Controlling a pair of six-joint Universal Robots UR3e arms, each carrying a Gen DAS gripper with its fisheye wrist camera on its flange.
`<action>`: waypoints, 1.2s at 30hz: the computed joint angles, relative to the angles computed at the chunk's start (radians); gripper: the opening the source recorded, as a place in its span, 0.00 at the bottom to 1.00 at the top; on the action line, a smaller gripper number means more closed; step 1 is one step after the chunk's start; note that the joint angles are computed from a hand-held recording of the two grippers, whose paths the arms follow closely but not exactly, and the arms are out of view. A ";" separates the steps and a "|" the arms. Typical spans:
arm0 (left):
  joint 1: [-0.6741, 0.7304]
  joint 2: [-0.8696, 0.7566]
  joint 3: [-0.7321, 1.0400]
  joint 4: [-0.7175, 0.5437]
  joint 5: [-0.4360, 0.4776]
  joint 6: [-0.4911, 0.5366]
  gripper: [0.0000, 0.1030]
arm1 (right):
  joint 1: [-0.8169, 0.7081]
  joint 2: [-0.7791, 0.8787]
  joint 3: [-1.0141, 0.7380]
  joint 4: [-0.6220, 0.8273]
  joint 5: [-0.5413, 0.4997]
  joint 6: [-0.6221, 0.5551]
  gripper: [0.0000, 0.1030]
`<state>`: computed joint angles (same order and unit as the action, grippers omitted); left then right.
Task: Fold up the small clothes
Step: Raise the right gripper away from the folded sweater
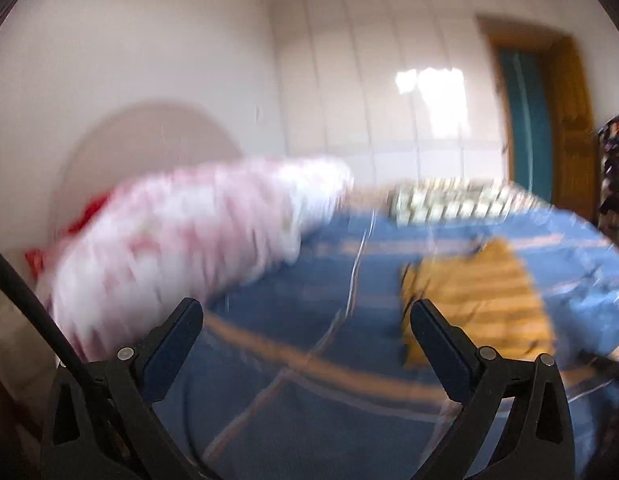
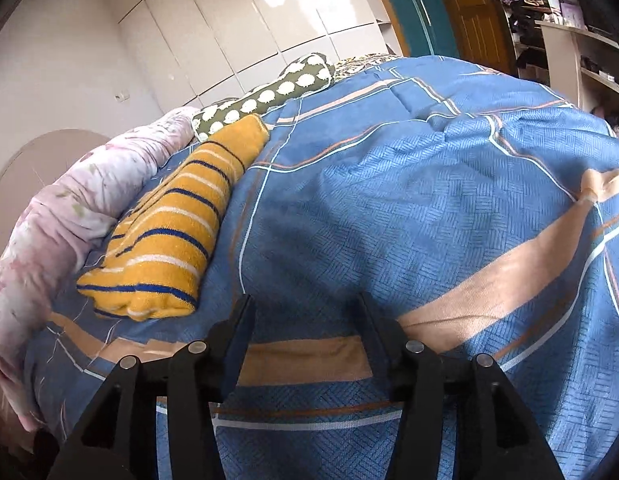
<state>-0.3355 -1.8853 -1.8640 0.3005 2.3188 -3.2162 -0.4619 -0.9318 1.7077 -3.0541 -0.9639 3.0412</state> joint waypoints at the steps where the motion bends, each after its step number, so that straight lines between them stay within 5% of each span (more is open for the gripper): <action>1: -0.018 0.030 0.008 -0.009 -0.004 0.011 1.00 | 0.014 -0.034 0.021 0.019 -0.042 -0.014 0.54; 8: -0.073 0.329 -0.094 -0.183 -0.171 -0.050 1.00 | 0.005 -0.402 0.369 -0.170 -0.178 -0.085 0.66; 15: -0.197 0.303 -0.083 -0.038 -0.071 0.039 1.00 | -0.081 -0.652 0.543 -0.342 -0.290 0.062 0.84; 23: -0.278 0.265 0.064 -0.373 -0.013 -0.050 1.00 | -0.112 -0.682 0.533 -0.281 -0.208 0.037 0.91; 31: -0.193 0.210 0.144 -0.680 -0.128 -0.157 1.00 | -0.086 -0.576 0.537 -0.251 -0.140 -0.054 0.91; 36: -0.148 0.119 0.218 -0.755 -0.178 -0.160 1.00 | -0.033 -0.486 0.499 -0.250 -0.182 -0.101 0.91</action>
<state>-0.4832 -1.7658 -1.6464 -0.4542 2.1406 -3.3761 -0.4947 -1.4182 2.2065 -3.3038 -1.1458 2.9404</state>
